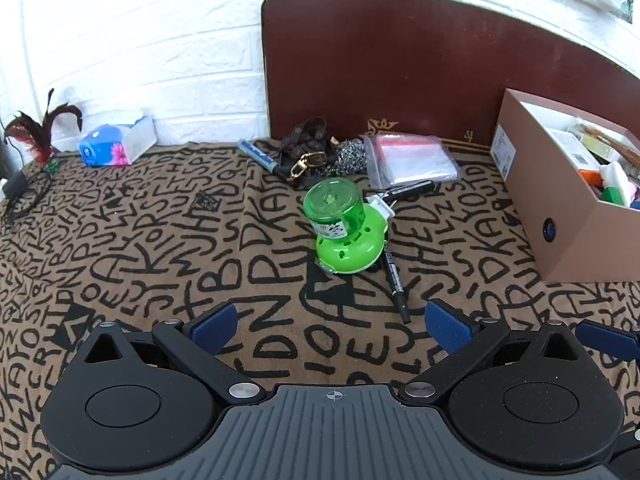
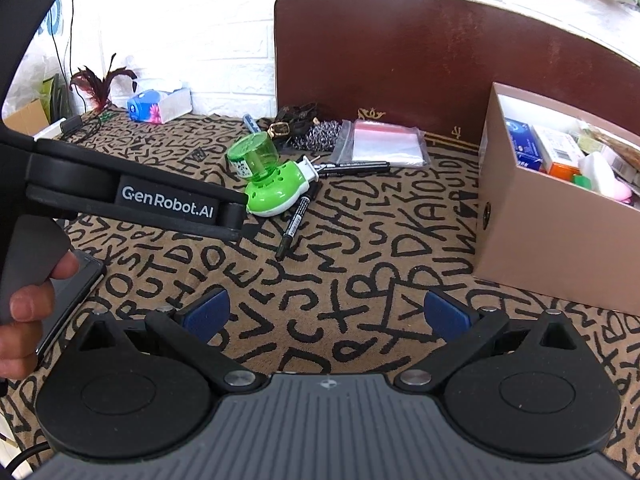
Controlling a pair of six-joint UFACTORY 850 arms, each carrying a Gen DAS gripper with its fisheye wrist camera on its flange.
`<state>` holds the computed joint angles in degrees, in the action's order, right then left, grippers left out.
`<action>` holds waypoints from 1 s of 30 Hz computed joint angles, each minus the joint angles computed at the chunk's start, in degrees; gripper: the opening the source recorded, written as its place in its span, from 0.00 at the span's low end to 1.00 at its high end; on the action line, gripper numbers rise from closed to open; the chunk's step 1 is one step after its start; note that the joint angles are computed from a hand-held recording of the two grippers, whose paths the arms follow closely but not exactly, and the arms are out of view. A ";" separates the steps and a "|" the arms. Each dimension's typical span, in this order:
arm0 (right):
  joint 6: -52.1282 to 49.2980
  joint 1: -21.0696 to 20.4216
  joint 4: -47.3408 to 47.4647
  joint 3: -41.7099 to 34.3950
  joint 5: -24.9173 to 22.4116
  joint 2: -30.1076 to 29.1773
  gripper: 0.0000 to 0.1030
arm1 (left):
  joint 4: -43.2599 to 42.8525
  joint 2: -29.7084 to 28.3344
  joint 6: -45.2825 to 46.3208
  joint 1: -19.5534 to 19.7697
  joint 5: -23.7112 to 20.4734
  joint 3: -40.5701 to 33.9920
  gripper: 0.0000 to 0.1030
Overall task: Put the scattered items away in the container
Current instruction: 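Grasp the green repellent device with the left tool while the right tool grasps a black marker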
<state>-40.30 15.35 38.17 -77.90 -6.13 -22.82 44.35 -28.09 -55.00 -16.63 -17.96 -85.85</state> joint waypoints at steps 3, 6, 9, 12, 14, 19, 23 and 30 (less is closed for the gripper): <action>10.05 0.12 -9.85 -1.76 -1.23 -1.45 1.00 | -3.68 -0.94 3.71 0.44 -0.31 -1.03 1.00; 14.31 0.32 -14.02 -3.21 -2.03 -2.75 1.00 | -7.05 -1.75 7.25 0.90 -0.24 -1.84 1.00; 14.98 0.45 -15.28 -4.54 -2.69 -3.97 1.00 | -12.30 -2.16 12.86 1.61 0.90 -2.22 1.00; 12.95 0.42 -13.22 -6.12 -3.62 -5.34 0.99 | -19.23 -2.38 20.25 2.48 2.78 -2.49 1.00; 10.86 0.42 -10.99 -7.24 -4.13 -6.31 0.99 | -25.25 -2.81 26.73 2.99 3.50 -3.19 0.98; 7.60 0.47 -8.35 -10.64 -5.64 -9.19 0.92 | -40.72 -5.34 42.65 4.15 2.84 -7.18 0.92; 9.00 0.55 -10.30 -13.73 -6.32 -11.83 0.81 | -40.94 -8.60 44.25 4.36 1.56 -11.82 0.84; 7.97 0.47 -11.01 -20.12 -8.30 -16.89 0.69 | -41.13 -15.67 44.67 4.90 -2.40 -21.84 0.74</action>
<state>-32.33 15.82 27.16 -98.02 -14.43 -39.71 3.22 -43.76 -10.33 -11.73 -20.36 -107.69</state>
